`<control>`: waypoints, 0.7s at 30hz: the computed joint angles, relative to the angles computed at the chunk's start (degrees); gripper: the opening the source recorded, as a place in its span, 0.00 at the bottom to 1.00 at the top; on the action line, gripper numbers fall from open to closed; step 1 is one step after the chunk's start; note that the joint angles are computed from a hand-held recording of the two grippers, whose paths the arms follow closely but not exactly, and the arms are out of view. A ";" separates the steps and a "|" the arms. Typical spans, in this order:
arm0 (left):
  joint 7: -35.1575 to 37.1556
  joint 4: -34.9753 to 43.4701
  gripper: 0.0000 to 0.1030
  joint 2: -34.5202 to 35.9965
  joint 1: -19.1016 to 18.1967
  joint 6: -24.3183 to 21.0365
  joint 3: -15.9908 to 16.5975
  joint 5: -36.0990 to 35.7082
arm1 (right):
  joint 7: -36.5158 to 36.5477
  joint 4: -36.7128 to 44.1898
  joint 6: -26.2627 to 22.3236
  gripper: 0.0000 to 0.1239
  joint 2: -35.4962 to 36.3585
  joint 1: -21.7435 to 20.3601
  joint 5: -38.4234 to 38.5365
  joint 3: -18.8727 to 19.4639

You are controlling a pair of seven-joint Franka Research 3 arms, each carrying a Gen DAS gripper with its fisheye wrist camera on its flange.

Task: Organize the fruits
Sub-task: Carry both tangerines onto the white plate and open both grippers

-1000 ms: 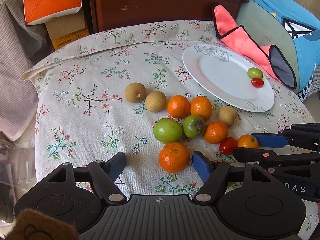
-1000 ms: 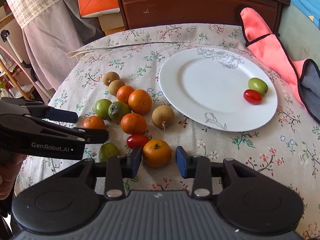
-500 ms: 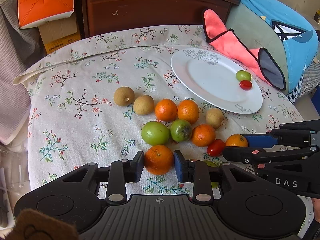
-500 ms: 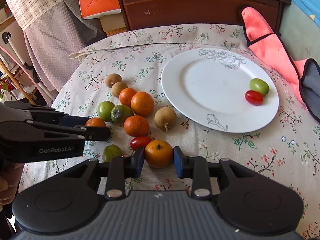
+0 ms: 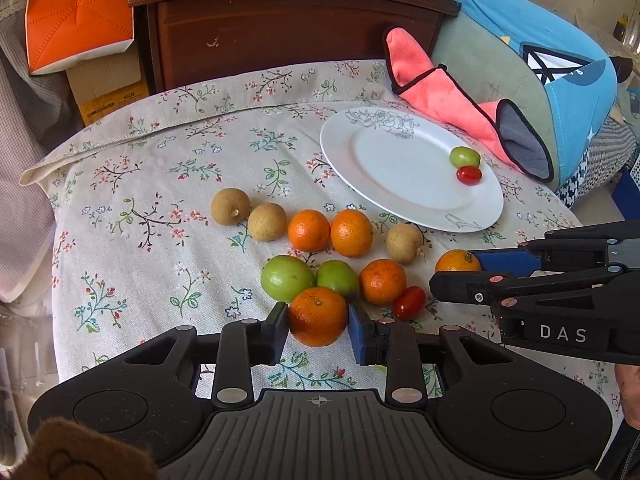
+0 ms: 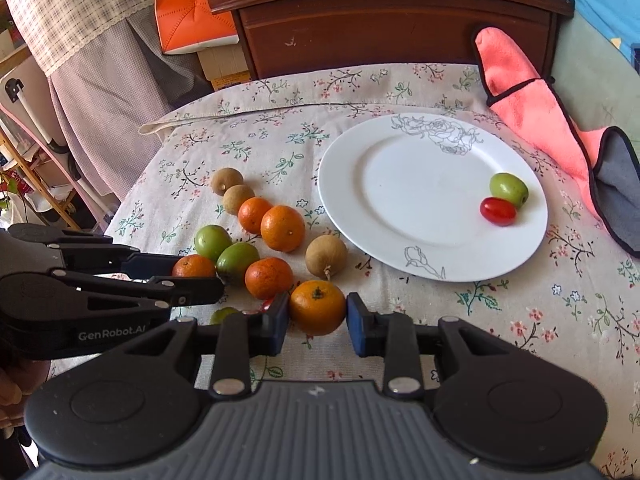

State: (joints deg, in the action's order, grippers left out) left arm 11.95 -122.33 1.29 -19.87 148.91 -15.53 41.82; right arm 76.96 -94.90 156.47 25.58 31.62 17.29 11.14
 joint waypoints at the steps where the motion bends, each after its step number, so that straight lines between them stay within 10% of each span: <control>1: -0.57 0.14 0.28 -0.24 0.00 0.18 0.04 0.67 | -0.11 -0.01 0.30 0.25 -0.11 -0.19 0.33 0.13; 21: -5.23 12.29 0.28 8.35 -0.93 2.59 2.99 11.13 | 11.63 6.98 2.39 0.25 3.61 0.72 -4.09 -4.60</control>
State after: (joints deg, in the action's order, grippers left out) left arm 6.73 -110.04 9.64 -20.80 151.50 -12.54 52.95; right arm 88.58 -87.92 158.85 29.18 32.34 13.20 6.53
